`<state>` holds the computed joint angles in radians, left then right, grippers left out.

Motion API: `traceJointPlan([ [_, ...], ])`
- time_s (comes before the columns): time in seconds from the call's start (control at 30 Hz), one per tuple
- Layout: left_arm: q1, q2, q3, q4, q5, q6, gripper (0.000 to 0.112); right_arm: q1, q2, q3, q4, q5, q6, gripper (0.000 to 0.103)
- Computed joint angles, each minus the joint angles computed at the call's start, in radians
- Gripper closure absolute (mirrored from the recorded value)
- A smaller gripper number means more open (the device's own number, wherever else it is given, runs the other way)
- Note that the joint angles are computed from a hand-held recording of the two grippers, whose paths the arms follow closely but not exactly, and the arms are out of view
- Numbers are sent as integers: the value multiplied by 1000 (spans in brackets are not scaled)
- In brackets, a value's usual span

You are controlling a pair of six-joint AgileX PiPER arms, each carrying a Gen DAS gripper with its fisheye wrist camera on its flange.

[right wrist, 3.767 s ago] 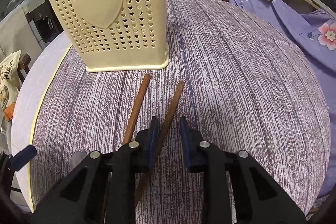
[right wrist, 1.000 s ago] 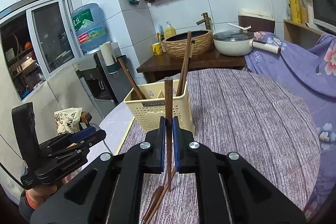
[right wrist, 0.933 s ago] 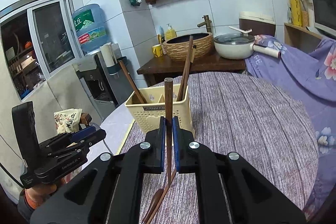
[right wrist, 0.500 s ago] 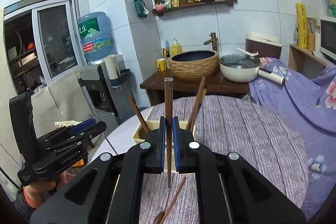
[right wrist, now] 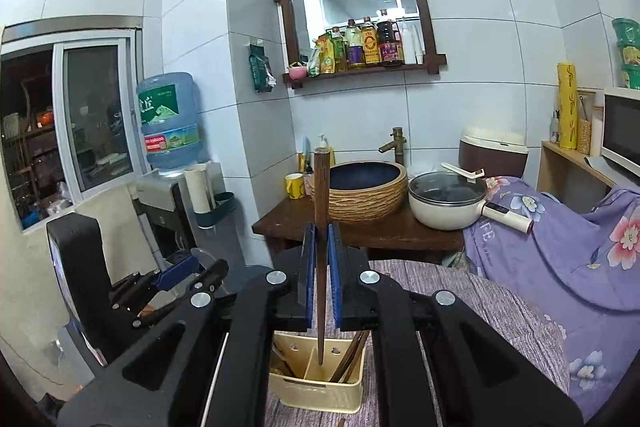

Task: Organize utensils
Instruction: 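Lower the spoon and chopstick into the holder and open both tools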

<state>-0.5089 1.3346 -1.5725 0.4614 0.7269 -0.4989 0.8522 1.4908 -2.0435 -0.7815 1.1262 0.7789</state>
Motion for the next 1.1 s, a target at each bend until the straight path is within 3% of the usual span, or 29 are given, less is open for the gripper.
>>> traceJointPlan([
  [0.23,-46,-4,169,176,-78,-160,77,-83,-37,238,33,-120,112,96],
  [0.53,-53,3,277,196,-115,-188,77,-157,-74,445,116,-240,161,96],
  [1.07,-53,-15,371,196,-165,-182,74,-195,-87,584,128,-317,221,95],
  [1.1,-54,-22,376,194,-165,-180,71,-197,-89,588,128,-314,220,91],
])
